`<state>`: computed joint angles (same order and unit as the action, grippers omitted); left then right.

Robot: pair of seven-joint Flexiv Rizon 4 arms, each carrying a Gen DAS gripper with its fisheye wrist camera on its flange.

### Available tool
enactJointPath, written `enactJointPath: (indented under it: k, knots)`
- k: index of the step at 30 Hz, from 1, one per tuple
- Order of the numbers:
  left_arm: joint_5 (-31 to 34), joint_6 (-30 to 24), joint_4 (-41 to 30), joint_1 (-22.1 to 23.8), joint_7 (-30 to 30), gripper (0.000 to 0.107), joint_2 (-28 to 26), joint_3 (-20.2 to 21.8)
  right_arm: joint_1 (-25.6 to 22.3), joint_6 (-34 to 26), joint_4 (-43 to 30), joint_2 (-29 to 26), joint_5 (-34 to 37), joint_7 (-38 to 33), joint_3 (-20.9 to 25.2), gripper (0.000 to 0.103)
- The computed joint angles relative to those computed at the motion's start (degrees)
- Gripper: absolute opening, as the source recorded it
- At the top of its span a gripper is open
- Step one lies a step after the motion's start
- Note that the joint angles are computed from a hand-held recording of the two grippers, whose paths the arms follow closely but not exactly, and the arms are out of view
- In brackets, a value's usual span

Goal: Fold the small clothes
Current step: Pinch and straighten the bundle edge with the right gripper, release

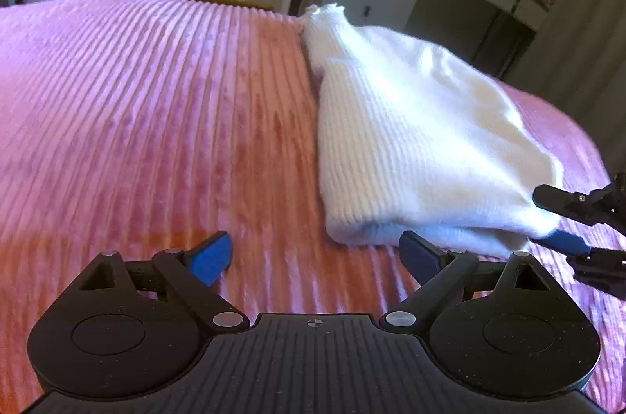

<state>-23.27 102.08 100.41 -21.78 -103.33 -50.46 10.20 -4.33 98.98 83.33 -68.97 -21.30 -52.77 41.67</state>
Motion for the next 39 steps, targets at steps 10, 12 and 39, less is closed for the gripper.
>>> enactJointPath:
  k: [10, 12, 39]
  knots:
    - [-1.35, -2.76, -2.98, -8.03, -3.42, 0.088, -3.33, 10.97, 5.56, 5.56, -0.70, 2.43, 0.60, -0.18, -7.13, 0.015]
    - [-2.13, -1.35, -2.61, -9.50, -4.70, 0.087, -4.02, 12.65, 7.50, 9.37, 0.96, 4.25, -0.44, -0.88, -10.91, 0.014]
    - [-11.59, -3.99, -11.44, -14.58, 6.06, 0.098, -11.34, 20.92, 35.37, 2.65, -8.10, 4.75, 4.76, -16.13, -52.37, 0.020]
